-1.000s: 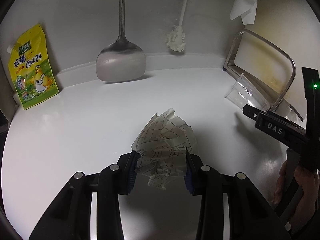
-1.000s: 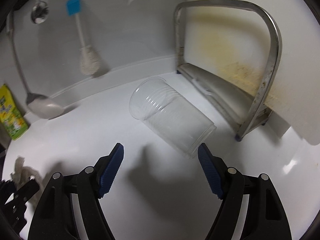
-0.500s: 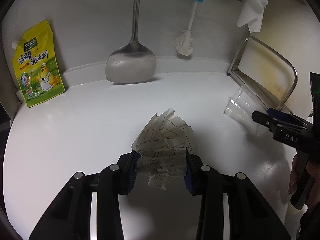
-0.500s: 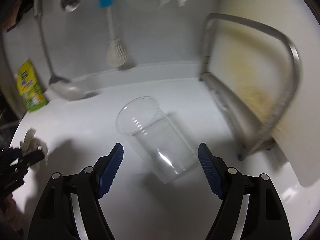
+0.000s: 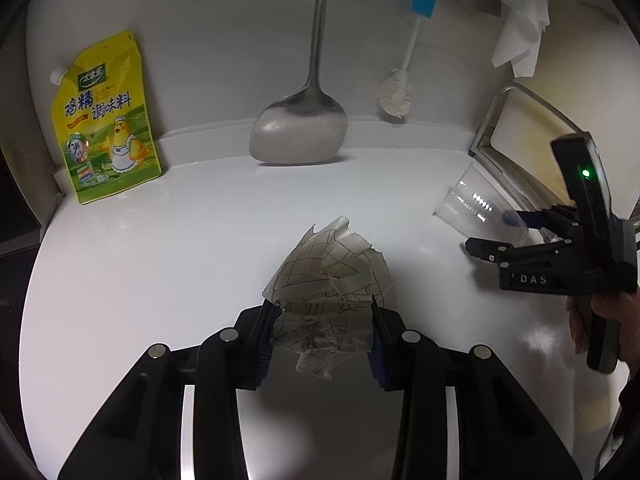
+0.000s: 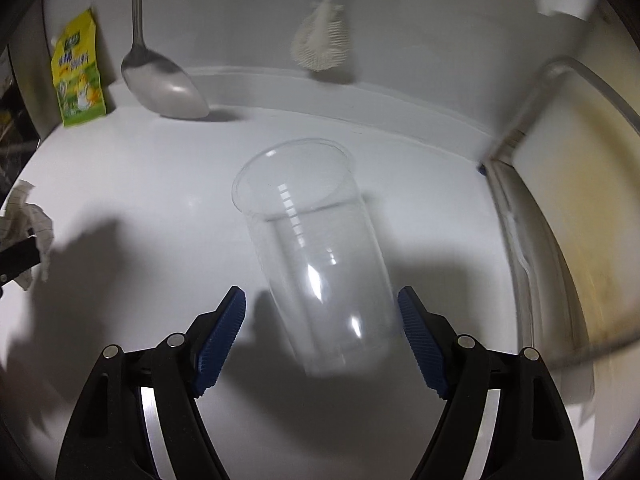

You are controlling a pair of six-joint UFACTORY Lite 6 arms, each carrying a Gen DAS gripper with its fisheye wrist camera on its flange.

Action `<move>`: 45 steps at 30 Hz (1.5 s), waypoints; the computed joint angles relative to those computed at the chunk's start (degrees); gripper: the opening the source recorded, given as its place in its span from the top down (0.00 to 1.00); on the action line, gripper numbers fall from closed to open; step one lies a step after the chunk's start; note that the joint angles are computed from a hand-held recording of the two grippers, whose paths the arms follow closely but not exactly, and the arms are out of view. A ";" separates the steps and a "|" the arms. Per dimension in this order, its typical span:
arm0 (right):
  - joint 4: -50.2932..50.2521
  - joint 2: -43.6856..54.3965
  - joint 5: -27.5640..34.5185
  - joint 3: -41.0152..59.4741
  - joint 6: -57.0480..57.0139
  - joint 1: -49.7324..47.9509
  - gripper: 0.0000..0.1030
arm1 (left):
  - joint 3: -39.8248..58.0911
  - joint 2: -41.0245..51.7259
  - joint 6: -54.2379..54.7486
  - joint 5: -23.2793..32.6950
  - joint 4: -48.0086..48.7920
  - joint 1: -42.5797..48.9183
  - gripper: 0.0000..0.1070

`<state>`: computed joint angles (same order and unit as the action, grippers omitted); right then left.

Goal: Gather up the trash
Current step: 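Close the right tool around the clear plastic cup while the left tool holds the paper, then carry the paper and cup over the grey bin with both tools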

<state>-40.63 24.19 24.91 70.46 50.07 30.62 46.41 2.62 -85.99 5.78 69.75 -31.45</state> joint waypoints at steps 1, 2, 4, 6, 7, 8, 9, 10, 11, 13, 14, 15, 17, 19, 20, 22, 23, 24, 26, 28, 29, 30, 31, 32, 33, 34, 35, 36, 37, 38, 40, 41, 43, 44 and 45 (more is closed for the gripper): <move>1.57 0.77 0.72 1.51 -1.97 -0.15 0.27 | -0.38 -0.41 0.07 -0.16 -0.02 0.38 0.65; 3.71 -0.06 0.80 1.40 -4.61 -0.66 0.27 | -0.83 -0.96 0.43 -0.22 -0.31 0.81 0.65; 7.97 1.44 0.63 4.12 -9.50 -1.65 0.27 | -1.48 -1.67 1.47 -0.38 -1.11 1.54 0.65; 9.91 4.51 2.45 8.30 -12.08 -1.52 0.27 | -2.20 -2.35 4.31 -0.63 -3.67 2.43 0.65; 11.27 5.40 2.57 9.32 -13.54 -1.49 0.27 | -2.45 -2.59 5.96 -0.77 -5.19 2.84 0.65; 11.87 6.19 2.85 10.10 -14.01 -1.28 0.27 | -2.79 -3.03 8.44 -0.96 -7.57 3.25 0.65; 12.51 6.24 2.95 10.05 -14.63 -1.25 0.28 | -3.18 -3.49 10.32 -1.13 -9.33 3.69 0.65; 12.61 6.65 3.20 10.38 -14.74 -0.96 0.28 | -3.50 -3.88 11.12 -1.13 -10.08 3.95 0.65; 12.38 7.04 3.38 10.61 -14.50 -0.58 0.34 | -3.76 -4.26 12.97 -1.19 -11.89 4.24 0.65; 14.50 6.35 2.34 9.70 -15.50 -0.59 0.42 | -4.02 -4.85 15.13 -1.01 -14.07 4.41 0.65; 14.29 6.26 2.13 9.48 -14.63 -0.42 0.43 | -4.33 -5.35 15.33 -0.82 -14.26 4.41 0.65; 14.09 5.94 1.64 8.83 -13.75 -0.23 0.44 | -4.54 -5.70 15.65 -0.65 -14.61 4.34 0.65; 13.15 3.62 0.57 5.78 -11.25 0.13 0.46 | -4.84 -6.47 19.17 -0.24 -18.32 4.15 0.65; 10.50 1.32 -0.03 3.06 -6.88 0.87 0.47 | -5.37 -7.64 18.81 0.57 -18.08 3.50 0.65; 9.42 -0.29 -0.54 1.31 -4.77 1.21 0.47 | -5.69 -8.45 19.95 1.08 -19.19 3.13 0.65; 6.33 -4.07 -0.50 -2.30 0.97 2.49 0.47 | -6.21 -10.08 22.79 2.22 -21.96 2.43 0.65; 5.12 -4.87 -0.02 -2.92 3.27 3.40 0.47 | -6.55 -11.05 24.29 2.89 -23.44 2.01 0.65; 3.68 -6.46 0.73 -4.16 5.77 4.31 0.47 | -6.81 -11.93 25.50 3.60 -24.68 1.62 0.65; 2.16 -9.26 2.30 -5.92 8.77 5.79 0.47 | -7.41 -14.18 29.64 5.30 -29.16 0.76 0.65; 0.22 -13.52 4.61 -8.72 13.08 8.07 0.47 | -8.16 -16.90 32.22 7.31 -32.17 -0.28 0.65; -0.02 -15.61 5.18 -10.08 14.53 8.94 0.47 | -8.63 -18.86 32.64 8.95 -32.93 -1.40 0.65; 0.18 -18.94 5.84 -12.39 15.57 9.80 0.47 | -9.03 -20.64 32.45 10.53 -33.01 -2.50 0.65; -0.54 -22.10 7.10 -14.49 17.69 11.21 0.47 | -9.34 -22.21 32.29 12.03 -33.19 -3.58 0.65; -1.43 -24.89 8.73 -16.28 20.35 13.05 0.47 | -9.58 -24.14 32.39 13.97 -33.88 -4.94 0.65; -1.54 -26.92 10.21 -17.14 21.65 14.26 0.47 | -9.68 -25.76 32.90 15.52 -35.01 -6.00 0.65; -2.48 -29.51 12.17 -18.60 24.70 16.41 0.47 | -9.92 -27.50 33.57 17.01 -36.28 -7.00 0.65; -2.49 -31.74 13.70 -19.77 26.26 17.98 0.47 | -10.20 -29.69 32.80 19.40 -36.37 -8.89 0.65; -2.78 -34.78 16.14 -21.43 28.98 20.62 0.47 | -10.45 -31.38 31.15 21.58 -35.51 -10.87 0.65; -3.54 -37.93 18.77 -23.20 32.60 23.77 0.47 | -10.66 -33.46 29.18 24.60 -34.69 -13.71 0.65; -3.72 -40.53 20.75 -24.64 35.15 26.39 0.47 | -10.70 -34.86 27.78 26.83 -34.26 -15.89 0.65; -4.79 -46.58 27.96 -28.10 43.64 35.54 0.47 | -10.76 -38.62 22.88 33.73 -32.35 -23.16 0.65; -5.28 -48.52 32.39 -29.27 47.85 40.61 0.47 | -10.80 -40.10 20.33 36.94 -31.20 -26.73 0.65; -3.91 -52.14 40.88 -31.17 57.21 52.61 0.47 | -10.17 -42.76 14.12 45.13 -29.10 -36.26 0.65; -3.26 -52.62 44.85 -31.50 62.07 58.60 0.47 | -9.64 -43.26 11.38 48.58 -28.34 -40.53 0.65; -0.78 -51.73 48.99 -30.38 67.17 64.60 0.47 | -9.18 -43.78 8.44 52.18 -27.64 -45.15 0.65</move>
<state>-41.41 -27.53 73.91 40.08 117.24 95.22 37.23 -41.16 -77.55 57.96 42.11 -76.61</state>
